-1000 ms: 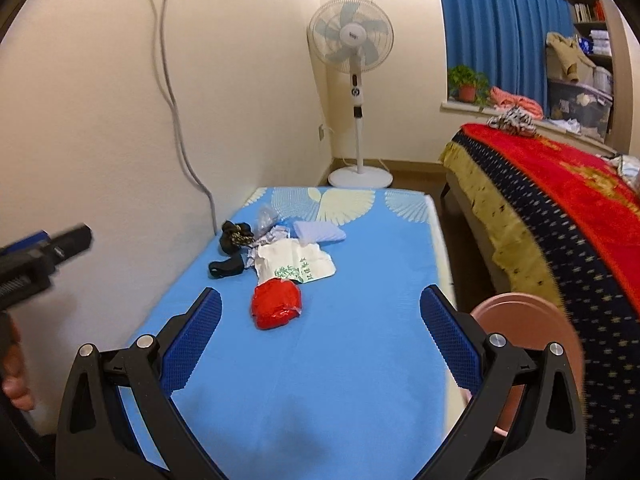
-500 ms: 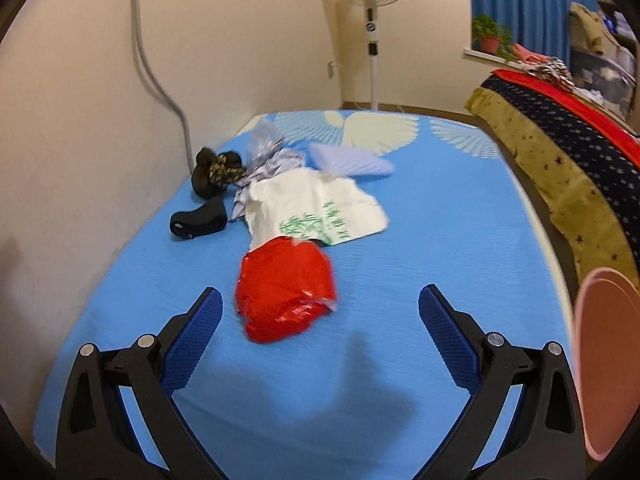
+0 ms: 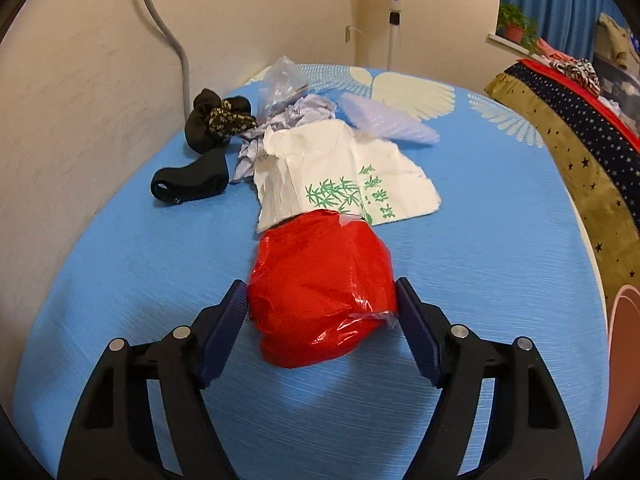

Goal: Collect trash
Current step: 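Grasp the red plastic bag with the right tool and lift it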

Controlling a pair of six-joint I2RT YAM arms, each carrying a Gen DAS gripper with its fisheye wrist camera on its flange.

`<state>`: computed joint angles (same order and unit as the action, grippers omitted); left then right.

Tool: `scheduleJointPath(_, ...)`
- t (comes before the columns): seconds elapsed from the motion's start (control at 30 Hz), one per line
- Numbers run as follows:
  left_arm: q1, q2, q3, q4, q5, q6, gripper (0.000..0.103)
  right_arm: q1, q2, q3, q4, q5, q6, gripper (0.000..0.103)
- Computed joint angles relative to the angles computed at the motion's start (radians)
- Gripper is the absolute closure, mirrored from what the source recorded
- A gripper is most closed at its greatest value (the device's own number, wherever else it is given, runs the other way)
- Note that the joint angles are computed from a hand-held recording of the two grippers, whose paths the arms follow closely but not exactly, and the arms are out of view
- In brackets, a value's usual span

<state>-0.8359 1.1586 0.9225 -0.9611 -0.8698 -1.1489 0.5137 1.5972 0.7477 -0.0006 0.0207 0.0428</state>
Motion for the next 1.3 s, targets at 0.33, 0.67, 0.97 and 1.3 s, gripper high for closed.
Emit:
scheduleJointPath(0.33, 0.044, -0.035, -0.046, 0.156, 0.019, 0.129, 0.008, -0.117, -0.268, 0.012, -0.197, -0.076, -0.087, 0.031)
scheduleJointPath(0.67, 0.271, 0.110, -0.229, 0.738, 0.192, 0.457, 0.009, -0.447, -0.473, 0.101, -0.466, -0.265, -0.234, 0.030)
scheduleJointPath(0.97, 0.408, 0.320, -0.233, 0.923, 0.321, 0.554, 0.034, -0.527, -0.372, 0.155, -0.413, -0.296, -0.222, 0.030)
scheduleJointPath(1.3, 0.469, 0.407, -0.220, 0.926, 0.409, 0.526, 0.056, -0.539, -0.326, 0.169, -0.420, -0.305, -0.232, 0.030)
